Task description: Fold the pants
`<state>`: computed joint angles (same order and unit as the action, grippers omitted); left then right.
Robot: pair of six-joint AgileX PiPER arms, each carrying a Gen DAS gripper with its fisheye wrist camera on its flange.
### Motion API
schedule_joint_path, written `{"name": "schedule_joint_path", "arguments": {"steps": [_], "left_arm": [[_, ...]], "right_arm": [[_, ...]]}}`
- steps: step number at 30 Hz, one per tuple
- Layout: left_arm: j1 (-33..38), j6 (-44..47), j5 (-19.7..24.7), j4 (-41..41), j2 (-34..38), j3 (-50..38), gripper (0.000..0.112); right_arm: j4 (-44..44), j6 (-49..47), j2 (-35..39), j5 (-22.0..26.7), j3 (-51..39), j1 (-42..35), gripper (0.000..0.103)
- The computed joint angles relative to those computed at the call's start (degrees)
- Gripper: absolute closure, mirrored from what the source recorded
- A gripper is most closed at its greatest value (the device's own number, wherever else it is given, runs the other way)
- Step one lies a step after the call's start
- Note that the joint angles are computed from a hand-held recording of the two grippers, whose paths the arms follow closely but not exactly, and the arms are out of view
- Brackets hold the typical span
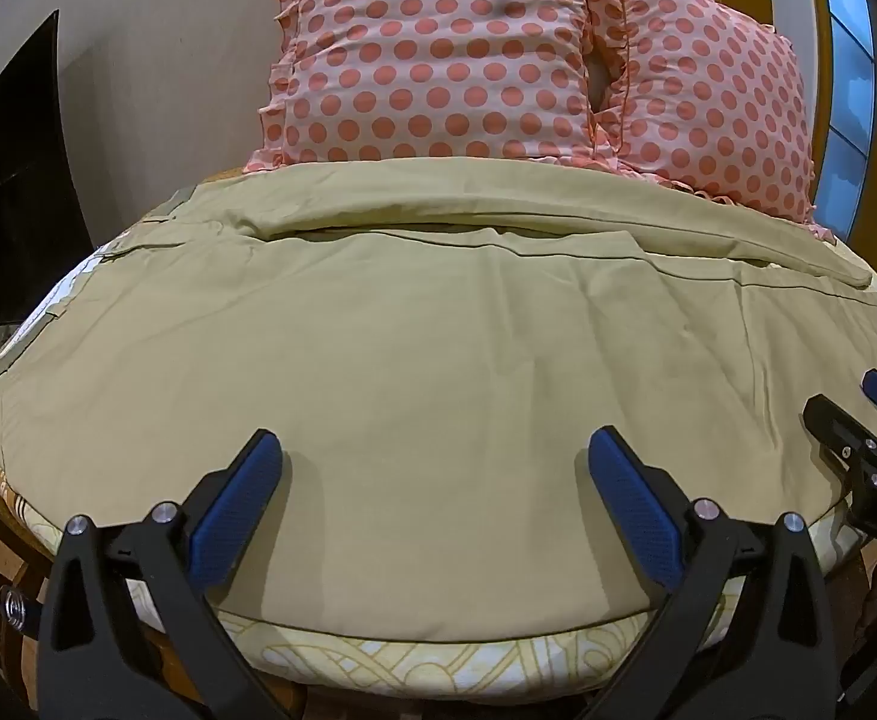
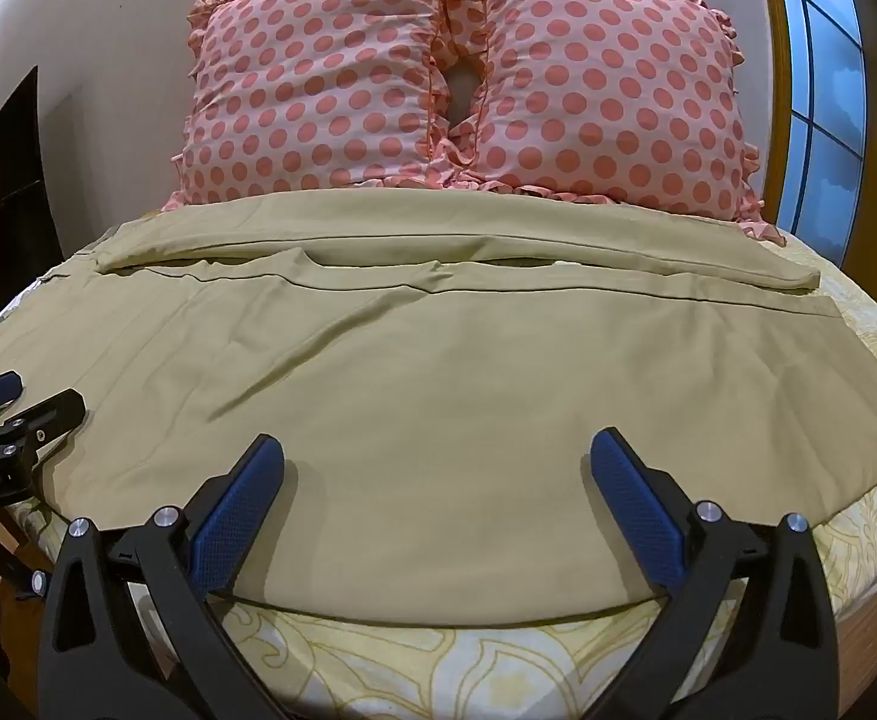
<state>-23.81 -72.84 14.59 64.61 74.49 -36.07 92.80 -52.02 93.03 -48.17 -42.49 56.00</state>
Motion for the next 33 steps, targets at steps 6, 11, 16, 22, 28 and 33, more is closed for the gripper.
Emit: {"name": "schedule_joint_path", "arguments": {"steps": [6,11,16,22,28,33], "left_arm": [[-0.1,-0.9,0.0,0.9,0.0,0.1,0.011],[-0.1,-1.2,0.0,1.2,0.0,0.1,0.011],[-0.1,-1.6,0.0,1.6,0.0,0.1,0.011],[-0.1,-2.4,0.0,2.3,0.0,0.2,0.011],[-0.1,-2.1,0.0,2.2,0.0,0.2,0.011],[-0.1,-2.5,0.0,2.5,0.0,0.2,0.011]], "right_arm": [[-0.2,0.3,0.1,-0.1,0.1,0.1,0.002],[-0.3,0.4,0.1,-0.2,0.1,0.2,0.002],[-0.3,0.5,0.1,-0.4,0.1,0.3,0.002],[-0.3,0.5,0.1,-0.5,0.1,0.4,0.002],[-0.3,0.5,0.1,-0.5,0.1,0.3,0.002],[-0.4,0.5,0.1,-0.5,0.1,0.4,0.002]]}}
